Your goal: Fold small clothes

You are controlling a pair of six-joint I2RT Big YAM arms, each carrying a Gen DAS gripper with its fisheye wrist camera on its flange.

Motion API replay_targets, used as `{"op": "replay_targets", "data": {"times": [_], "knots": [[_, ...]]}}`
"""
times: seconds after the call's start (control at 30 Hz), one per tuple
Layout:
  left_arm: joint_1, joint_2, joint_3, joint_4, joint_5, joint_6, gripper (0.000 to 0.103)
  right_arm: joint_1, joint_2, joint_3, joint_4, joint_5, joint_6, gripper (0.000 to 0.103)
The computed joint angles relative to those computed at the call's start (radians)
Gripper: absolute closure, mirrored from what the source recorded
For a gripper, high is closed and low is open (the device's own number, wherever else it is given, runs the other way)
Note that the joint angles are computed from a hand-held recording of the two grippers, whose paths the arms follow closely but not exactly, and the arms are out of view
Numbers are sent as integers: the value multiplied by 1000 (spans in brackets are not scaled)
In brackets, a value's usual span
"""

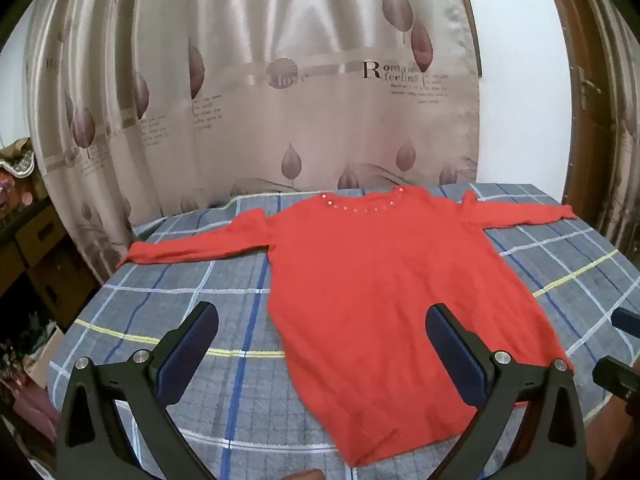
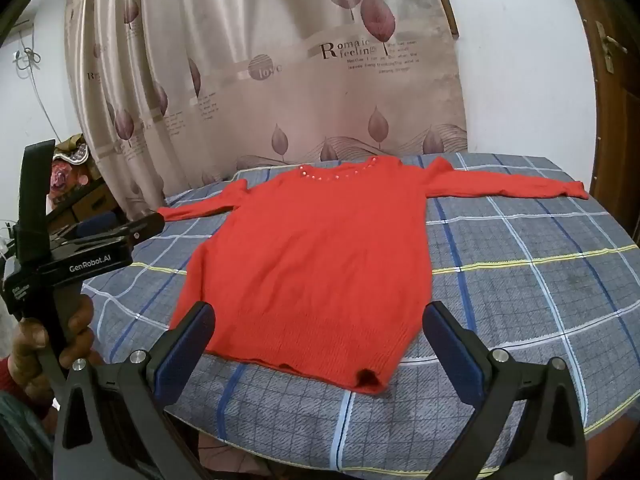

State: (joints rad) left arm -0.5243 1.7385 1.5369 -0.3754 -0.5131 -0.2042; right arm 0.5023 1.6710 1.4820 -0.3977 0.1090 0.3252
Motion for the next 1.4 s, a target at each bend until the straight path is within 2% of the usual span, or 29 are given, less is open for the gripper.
{"op": "replay_targets", "data": {"times": [0.13,0.4,0.5,0.93,1.07,1.23,1.4], "knots": [[-4,-1,-3,9,-7,10,0,-1,1,1,-1,-1,2,0],[-3,7,-19,13,3,-17,0,-1,1,4,-9,-1,10,0],[4,16,5,-25,25,-34,0,2,-3,4,-16,-3,21,0],[9,26,16,-49,40,-36,0,-3,10,16,-38,-15,31,0],[37,33,32,-86,124,-59,0,-11,8,9,-45,-31,43,0],[84,28,8,-75,238,-41,0,-40,-2,-19,-29,-35,33,0],[138,35,-5,-83,411,-57,0,-91,19,-12,-72,-100,28,0]]}}
